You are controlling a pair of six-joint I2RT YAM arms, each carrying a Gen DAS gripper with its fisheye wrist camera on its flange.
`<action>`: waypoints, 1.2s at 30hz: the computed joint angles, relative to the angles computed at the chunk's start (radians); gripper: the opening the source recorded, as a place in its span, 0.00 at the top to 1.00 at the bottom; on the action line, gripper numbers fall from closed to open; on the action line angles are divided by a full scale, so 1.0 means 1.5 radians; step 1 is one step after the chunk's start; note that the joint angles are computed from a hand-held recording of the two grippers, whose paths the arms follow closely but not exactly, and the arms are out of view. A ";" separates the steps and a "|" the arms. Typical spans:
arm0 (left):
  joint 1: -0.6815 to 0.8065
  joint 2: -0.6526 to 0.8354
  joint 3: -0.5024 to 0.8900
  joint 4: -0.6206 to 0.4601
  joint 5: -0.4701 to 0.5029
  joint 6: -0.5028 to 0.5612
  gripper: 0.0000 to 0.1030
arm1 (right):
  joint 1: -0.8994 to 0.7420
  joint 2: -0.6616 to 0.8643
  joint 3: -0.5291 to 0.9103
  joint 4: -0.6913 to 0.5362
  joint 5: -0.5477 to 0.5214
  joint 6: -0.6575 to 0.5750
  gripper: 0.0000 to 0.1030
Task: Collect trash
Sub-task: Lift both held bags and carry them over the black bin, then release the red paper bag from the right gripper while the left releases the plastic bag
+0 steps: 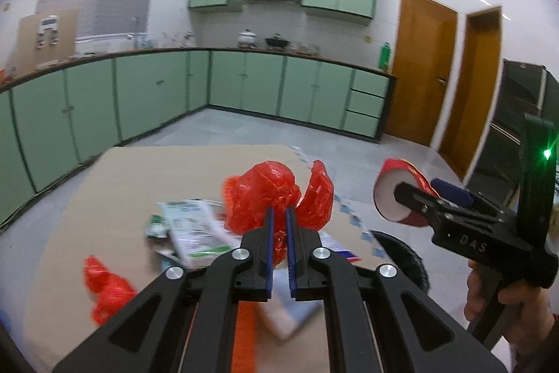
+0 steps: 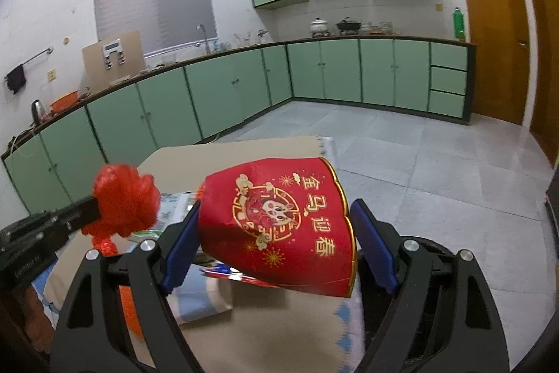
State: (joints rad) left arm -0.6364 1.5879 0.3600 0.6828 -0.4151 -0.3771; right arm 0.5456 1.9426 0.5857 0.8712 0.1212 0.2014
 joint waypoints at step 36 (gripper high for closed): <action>-0.057 0.631 0.804 -0.276 0.225 0.034 0.86 | -0.383 0.321 0.183 -0.004 -0.123 -0.092 0.15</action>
